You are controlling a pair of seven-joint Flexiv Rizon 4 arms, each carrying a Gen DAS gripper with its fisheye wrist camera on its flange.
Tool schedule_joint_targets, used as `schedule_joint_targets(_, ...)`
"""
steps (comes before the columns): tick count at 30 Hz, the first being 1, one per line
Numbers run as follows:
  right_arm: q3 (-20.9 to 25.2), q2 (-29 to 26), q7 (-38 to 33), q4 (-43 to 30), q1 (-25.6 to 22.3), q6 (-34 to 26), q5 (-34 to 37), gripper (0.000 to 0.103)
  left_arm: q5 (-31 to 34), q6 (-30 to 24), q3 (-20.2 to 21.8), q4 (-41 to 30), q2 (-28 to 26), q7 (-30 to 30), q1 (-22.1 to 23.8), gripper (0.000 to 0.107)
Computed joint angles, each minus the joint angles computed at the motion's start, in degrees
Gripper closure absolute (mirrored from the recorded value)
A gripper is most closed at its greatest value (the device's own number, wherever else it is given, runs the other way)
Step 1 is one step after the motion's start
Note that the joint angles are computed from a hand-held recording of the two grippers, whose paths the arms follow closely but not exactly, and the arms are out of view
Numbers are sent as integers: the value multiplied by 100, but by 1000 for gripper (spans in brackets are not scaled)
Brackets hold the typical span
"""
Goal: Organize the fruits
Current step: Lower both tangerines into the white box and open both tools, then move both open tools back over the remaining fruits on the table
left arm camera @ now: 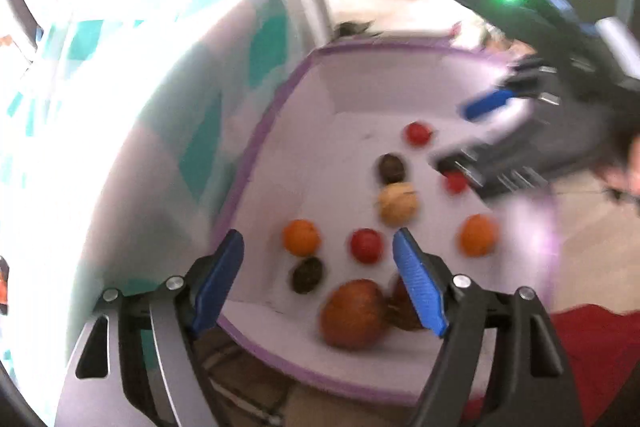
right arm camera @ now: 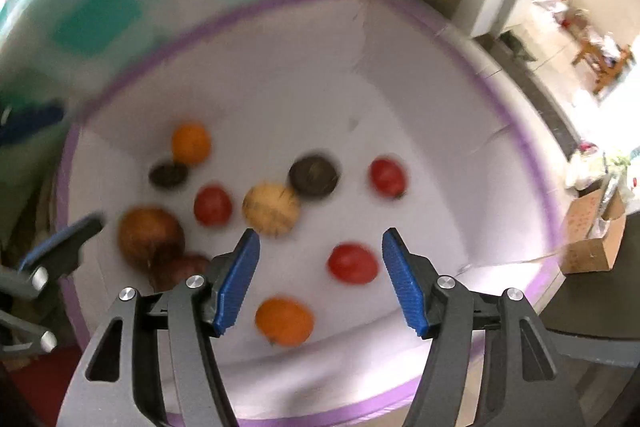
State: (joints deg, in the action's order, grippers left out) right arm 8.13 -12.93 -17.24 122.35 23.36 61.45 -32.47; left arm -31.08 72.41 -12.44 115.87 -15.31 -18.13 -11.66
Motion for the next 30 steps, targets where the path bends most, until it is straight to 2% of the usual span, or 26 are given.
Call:
schedule_joint_targets(1,-136,135,344,91,49,35,-344,38,-544,108,-259,147,143,429,182,30)
schedule_joint_targets(3,-260,246,840,112,54,35,-904,34,-2150,341,-723,371,504,1591,417,24)
schedule_joint_targets(4,-313,322,1150,144,31,93,-1234,34,-2539,77,-704,333,639,1791,456,21)
schedule_joint_targets(7,-349,481,1972,218,-102,317,-2041,33,-2944,-1123,-370,7,874,1596,605,19)
schedule_joint_targets(9,-358,510,2405,188,-214,465,-2556,32,-3254,-1529,-134,-136,964,1526,650,15)
schedule_joint_targets(11,-452,461,2917,21,-348,689,-3318,26,-3694,-1311,57,-267,951,1536,602,11)
schedule_joint_targets(13,-509,444,3413,-124,-471,904,-4111,19,-3897,-780,252,-473,766,1363,543,9)
schedule_joint_targets(15,-478,463,3791,-283,-572,1077,-4753,17,-3651,-325,495,-676,589,818,486,8)
schedule_joint_targets(17,-432,313,4058,-571,-616,1266,-5197,16,-3103,109,723,-920,293,-85,549,8)
schedule_joint_targets(19,-427,34,4337,-995,-609,1514,-5681,16,-2453,244,897,-1160,53,-934,691,7)
schedule_joint_targets(21,-403,-192,4209,-1334,-606,1759,-5712,16,-1634,299,1185,-1431,-167,-1793,755,7)
schedule_joint_targets(23,-324,-514,3461,-1785,-398,1777,-5188,16,-1316,328,1276,-1541,-234,-2115,911,7)
schedule_joint_targets(26,-260,-933,2175,-2417,12,1568,-4298,16,-1155,372,1196,-1688,-368,-2319,1215,7)
schedule_joint_targets(30,81,-1558,442,-3334,336,1136,-2953,16,-373,93,1545,-2156,-669,-3213,1446,7)
